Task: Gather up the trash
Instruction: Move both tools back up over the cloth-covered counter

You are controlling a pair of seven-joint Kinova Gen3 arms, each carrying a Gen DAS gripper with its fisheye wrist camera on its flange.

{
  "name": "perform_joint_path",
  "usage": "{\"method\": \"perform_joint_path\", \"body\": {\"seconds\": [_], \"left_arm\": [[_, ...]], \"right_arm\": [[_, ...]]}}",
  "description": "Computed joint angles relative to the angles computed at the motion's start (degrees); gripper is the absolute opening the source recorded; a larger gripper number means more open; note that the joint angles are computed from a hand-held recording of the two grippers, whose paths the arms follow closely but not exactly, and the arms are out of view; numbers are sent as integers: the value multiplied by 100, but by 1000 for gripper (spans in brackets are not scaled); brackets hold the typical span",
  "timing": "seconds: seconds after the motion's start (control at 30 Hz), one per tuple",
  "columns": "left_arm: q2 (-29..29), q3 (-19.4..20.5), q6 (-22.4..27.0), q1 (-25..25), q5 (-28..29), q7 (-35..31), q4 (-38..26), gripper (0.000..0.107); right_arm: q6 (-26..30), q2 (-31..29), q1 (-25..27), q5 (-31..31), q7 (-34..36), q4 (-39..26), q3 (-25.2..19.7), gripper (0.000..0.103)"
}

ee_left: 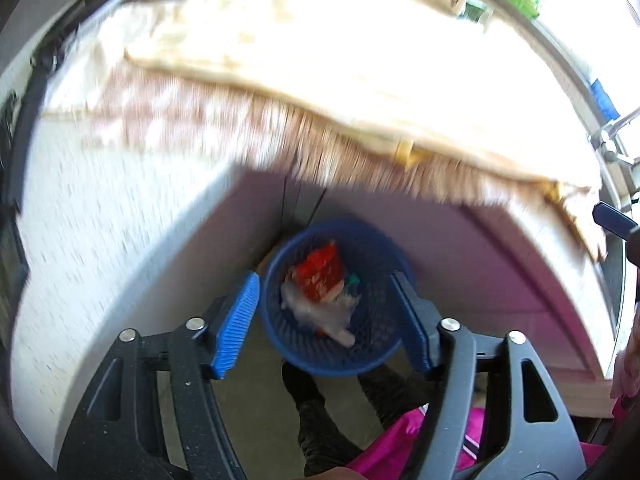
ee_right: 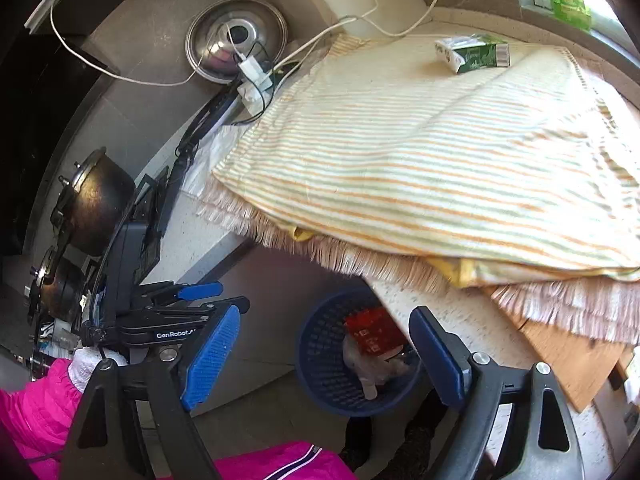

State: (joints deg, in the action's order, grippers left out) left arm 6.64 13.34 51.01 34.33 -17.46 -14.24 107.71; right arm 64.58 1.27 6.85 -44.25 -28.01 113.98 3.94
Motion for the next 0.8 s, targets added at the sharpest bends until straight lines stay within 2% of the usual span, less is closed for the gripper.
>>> {"method": "perform_joint_path", "body": {"seconds": [0.1,0.2,0.47,0.57,0.6,0.8], "left_arm": [[32,-40,159,-35,-182,-95,-326,69],[134,-92,228,-85,-324,-265,-663,69],[673,-365,146,-200,-522,-992,-1670,69],[945,-479,133,-190,-579,-1380,-2160,80],[1033,-526,123,-158,-628,-1482,-2295,80],[1741,-683,432,-235,-397,-2698,-3585,82]], "right_arm": [[62,123,86,-139,-38,-314,62,91],[84,302,231,-356,-73,-636,93,102],[221,966,654,-563,-477,-1789,-63,102],[255,1179,854,-660,-551,-2100,-147,102],[235,1238,898,-680,-589,-2173,-181,102],[295,1607,1166,-674,-862,-2593,-339,103]]}}
